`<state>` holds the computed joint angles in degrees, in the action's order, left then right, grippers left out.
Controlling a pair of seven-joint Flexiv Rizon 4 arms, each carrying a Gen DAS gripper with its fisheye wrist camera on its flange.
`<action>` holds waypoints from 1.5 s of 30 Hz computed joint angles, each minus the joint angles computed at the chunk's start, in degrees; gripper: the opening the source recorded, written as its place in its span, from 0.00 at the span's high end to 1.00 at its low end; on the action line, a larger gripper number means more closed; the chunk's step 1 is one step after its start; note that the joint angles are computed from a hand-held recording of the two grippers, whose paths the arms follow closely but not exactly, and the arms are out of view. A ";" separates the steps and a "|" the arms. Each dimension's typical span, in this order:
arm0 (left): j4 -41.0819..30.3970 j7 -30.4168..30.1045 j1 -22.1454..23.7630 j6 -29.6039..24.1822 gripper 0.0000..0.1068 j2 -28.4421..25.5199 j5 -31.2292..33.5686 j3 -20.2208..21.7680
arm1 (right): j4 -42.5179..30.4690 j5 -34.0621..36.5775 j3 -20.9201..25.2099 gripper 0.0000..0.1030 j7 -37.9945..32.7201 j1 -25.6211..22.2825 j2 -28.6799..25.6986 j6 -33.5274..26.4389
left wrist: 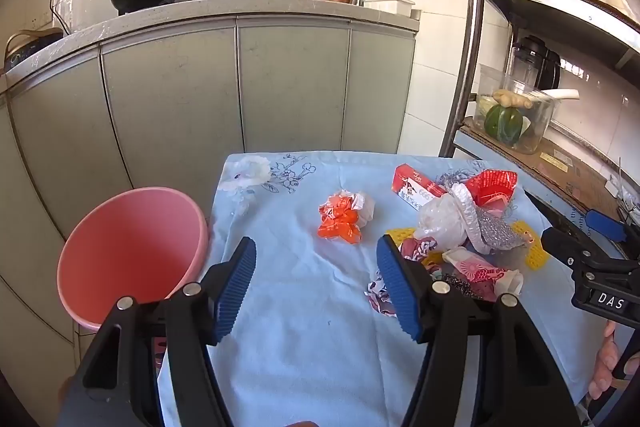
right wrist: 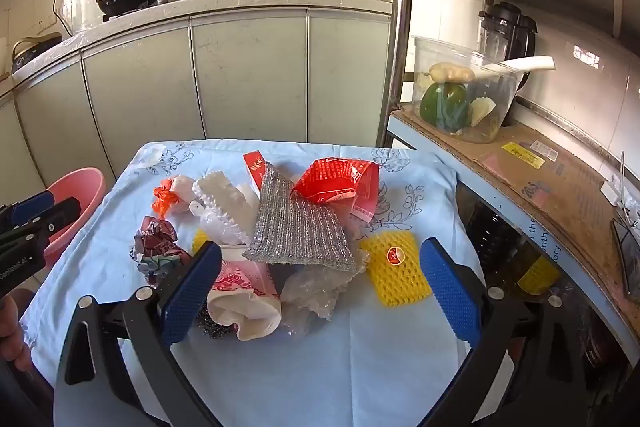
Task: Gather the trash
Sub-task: 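Move the left tool toward the crumpled purple-white wrapper on the table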
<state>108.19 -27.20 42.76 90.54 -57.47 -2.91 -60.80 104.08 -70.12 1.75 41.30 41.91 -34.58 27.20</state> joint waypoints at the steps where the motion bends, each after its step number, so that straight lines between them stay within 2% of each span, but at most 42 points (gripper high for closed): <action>1: -0.02 -0.05 -0.01 -0.10 0.42 0.06 -0.04 0.03 | 0.00 0.00 0.00 0.03 0.00 0.00 0.00 0.00; 45: -0.54 -0.46 -0.70 0.09 0.41 0.24 -0.51 1.27 | -1.01 -0.85 -0.16 0.03 -2.02 0.30 -0.36 0.03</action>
<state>107.65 -27.66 42.06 90.63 -57.23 -3.42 -59.53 103.07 -70.97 1.59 39.28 42.21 -34.94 27.23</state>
